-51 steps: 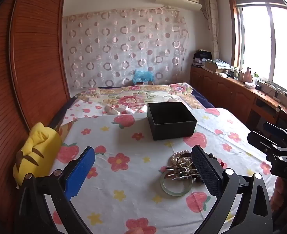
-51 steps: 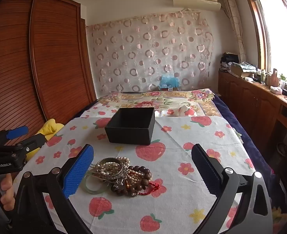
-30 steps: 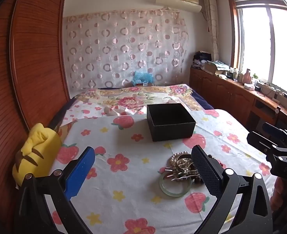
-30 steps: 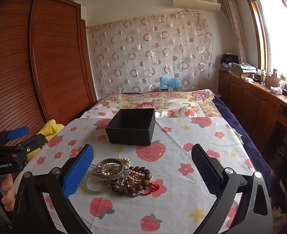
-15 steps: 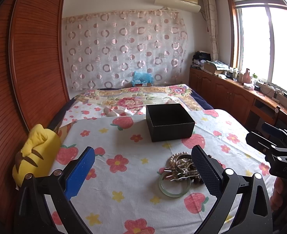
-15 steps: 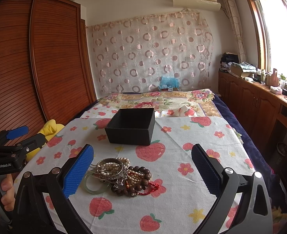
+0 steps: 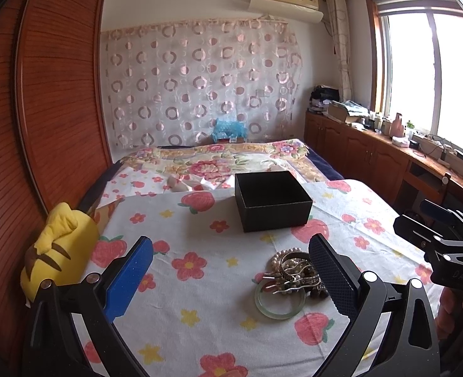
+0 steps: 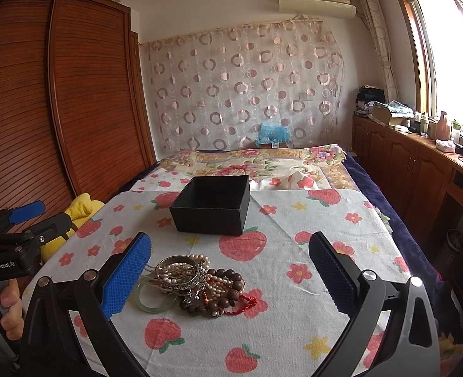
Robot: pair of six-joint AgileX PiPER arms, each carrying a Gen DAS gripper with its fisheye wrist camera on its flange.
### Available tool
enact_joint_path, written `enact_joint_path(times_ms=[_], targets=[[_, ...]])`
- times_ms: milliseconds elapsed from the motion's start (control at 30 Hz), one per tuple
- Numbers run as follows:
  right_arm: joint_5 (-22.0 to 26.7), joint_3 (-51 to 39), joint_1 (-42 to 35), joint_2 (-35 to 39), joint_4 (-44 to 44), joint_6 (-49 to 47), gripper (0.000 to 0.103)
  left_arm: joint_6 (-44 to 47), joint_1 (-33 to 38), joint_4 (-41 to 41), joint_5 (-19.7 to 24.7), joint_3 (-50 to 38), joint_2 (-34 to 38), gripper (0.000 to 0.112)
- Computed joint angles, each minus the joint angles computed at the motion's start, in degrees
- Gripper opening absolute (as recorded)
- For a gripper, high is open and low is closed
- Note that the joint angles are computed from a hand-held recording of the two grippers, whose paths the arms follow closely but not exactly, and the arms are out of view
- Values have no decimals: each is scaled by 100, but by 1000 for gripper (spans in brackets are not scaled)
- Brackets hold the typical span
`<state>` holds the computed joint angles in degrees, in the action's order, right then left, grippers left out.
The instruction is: Organize jewelry
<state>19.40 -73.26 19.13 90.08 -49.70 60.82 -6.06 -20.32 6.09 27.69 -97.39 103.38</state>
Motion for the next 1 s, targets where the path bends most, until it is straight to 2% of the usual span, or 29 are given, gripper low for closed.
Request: enact_joint_path(times_ms=[100, 167, 200, 333, 467, 567, 1000], targets=[[6, -3, 4, 1, -8, 9, 101, -79, -43, 66, -6, -120, 80, 96], [8, -4, 10, 1, -12, 14, 101, 65, 34, -52, -68, 122, -63, 96], [10, 0, 11, -4, -11, 11, 101, 76, 24, -64, 80, -3, -88, 96], [13, -1, 15, -5, -26, 27, 101, 61, 16, -46, 79, -8, -89, 96], [20, 7, 22, -10, -44, 46, 101, -109, -110, 86, 390, -445, 29, 96], [8, 9, 17, -7, -44, 50, 101, -330, -272, 288, 643, -553, -134, 96], [9, 31, 32, -15, -135, 134, 101, -380, -279, 326, 542, -400, -201, 96]])
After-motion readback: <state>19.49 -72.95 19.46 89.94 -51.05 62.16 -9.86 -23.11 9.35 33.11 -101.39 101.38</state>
